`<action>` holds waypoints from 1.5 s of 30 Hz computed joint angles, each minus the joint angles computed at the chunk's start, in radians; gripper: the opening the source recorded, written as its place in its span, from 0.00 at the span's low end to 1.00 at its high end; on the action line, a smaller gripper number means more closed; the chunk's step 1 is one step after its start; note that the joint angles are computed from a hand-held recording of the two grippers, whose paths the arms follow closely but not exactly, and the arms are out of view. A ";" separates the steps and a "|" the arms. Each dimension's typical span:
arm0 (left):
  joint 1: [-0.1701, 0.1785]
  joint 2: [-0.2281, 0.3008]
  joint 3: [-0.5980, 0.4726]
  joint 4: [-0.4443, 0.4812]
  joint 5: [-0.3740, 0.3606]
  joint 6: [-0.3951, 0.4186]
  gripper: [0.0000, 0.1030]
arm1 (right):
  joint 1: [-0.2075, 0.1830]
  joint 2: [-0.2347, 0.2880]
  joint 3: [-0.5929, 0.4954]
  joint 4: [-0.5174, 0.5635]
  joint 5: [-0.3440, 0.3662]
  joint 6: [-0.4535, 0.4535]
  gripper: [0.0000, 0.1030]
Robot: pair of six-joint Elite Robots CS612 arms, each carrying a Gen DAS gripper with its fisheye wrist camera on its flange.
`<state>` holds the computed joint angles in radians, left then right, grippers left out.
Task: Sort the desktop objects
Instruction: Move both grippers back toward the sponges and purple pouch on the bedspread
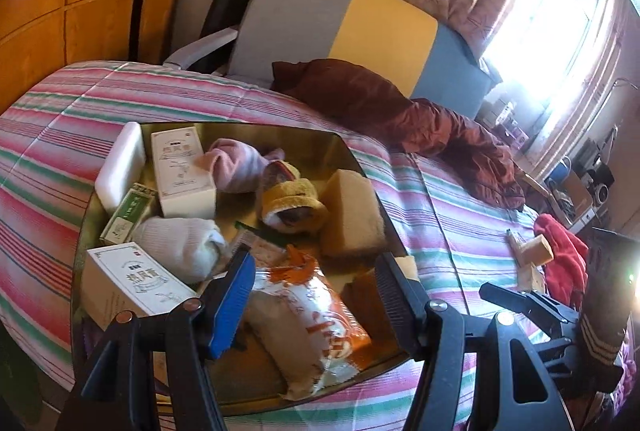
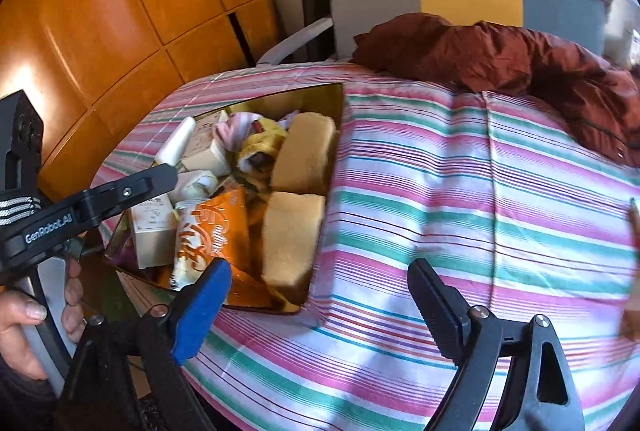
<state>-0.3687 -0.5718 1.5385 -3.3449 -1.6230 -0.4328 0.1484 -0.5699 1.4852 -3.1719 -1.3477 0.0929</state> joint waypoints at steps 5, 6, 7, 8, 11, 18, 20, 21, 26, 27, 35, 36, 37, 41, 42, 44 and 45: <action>-0.014 -0.006 -0.002 0.016 0.017 0.037 0.61 | -0.017 -0.016 0.035 -0.017 -0.034 0.032 0.88; -0.019 -0.008 -0.002 0.017 0.026 0.052 0.61 | -0.021 -0.020 0.043 -0.017 -0.043 0.038 0.88; -0.023 -0.010 -0.003 0.019 0.031 0.067 0.61 | -0.024 -0.024 0.052 -0.018 -0.054 0.044 0.88; -0.027 -0.011 -0.003 0.019 0.034 0.081 0.61 | -0.029 -0.027 0.060 -0.021 -0.061 0.046 0.88; -0.047 -0.018 -0.005 0.018 0.084 0.145 0.61 | -0.042 -0.040 0.088 -0.030 -0.093 0.059 0.88; -0.085 -0.019 -0.021 0.021 0.119 0.267 0.61 | -0.068 -0.068 0.138 -0.037 -0.174 0.073 0.88; -0.095 -0.018 -0.027 0.024 0.125 0.299 0.61 | -0.076 -0.077 0.151 -0.038 -0.197 0.077 0.88; -0.100 -0.017 -0.029 0.025 0.129 0.314 0.61 | -0.081 -0.083 0.160 -0.042 -0.210 0.080 0.88; -0.120 -0.011 -0.049 0.043 0.113 0.368 0.61 | -0.104 -0.103 0.193 -0.056 -0.251 0.102 0.89; -0.124 -0.010 -0.054 0.046 0.111 0.380 0.61 | -0.110 -0.107 0.201 -0.060 -0.258 0.108 0.89; -0.149 0.002 -0.090 0.088 0.088 0.443 0.61 | -0.148 -0.134 0.251 -0.090 -0.314 0.147 0.89; -0.152 0.004 -0.095 0.096 0.083 0.450 0.61 | -0.152 -0.136 0.257 -0.092 -0.320 0.153 0.89; -0.154 0.007 -0.100 0.102 0.076 0.458 0.61 | -0.158 -0.139 0.263 -0.095 -0.325 0.160 0.89; -0.167 0.017 -0.120 0.131 0.062 0.483 0.61 | -0.180 -0.151 0.287 -0.096 -0.339 0.192 0.89; -0.170 0.020 -0.125 0.139 0.056 0.490 0.61 | -0.187 -0.155 0.293 -0.093 -0.346 0.203 0.89; -0.176 0.025 -0.135 0.153 0.045 0.501 0.61 | -0.197 -0.160 0.302 -0.088 -0.360 0.218 0.89; -0.178 0.028 -0.142 0.162 0.037 0.506 0.61 | -0.202 -0.162 0.305 -0.086 -0.368 0.224 0.89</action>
<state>-0.5470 -0.5440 1.3968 -3.1825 -1.5864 0.0733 -0.0538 -0.7321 1.7907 -3.2579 -1.7158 0.3169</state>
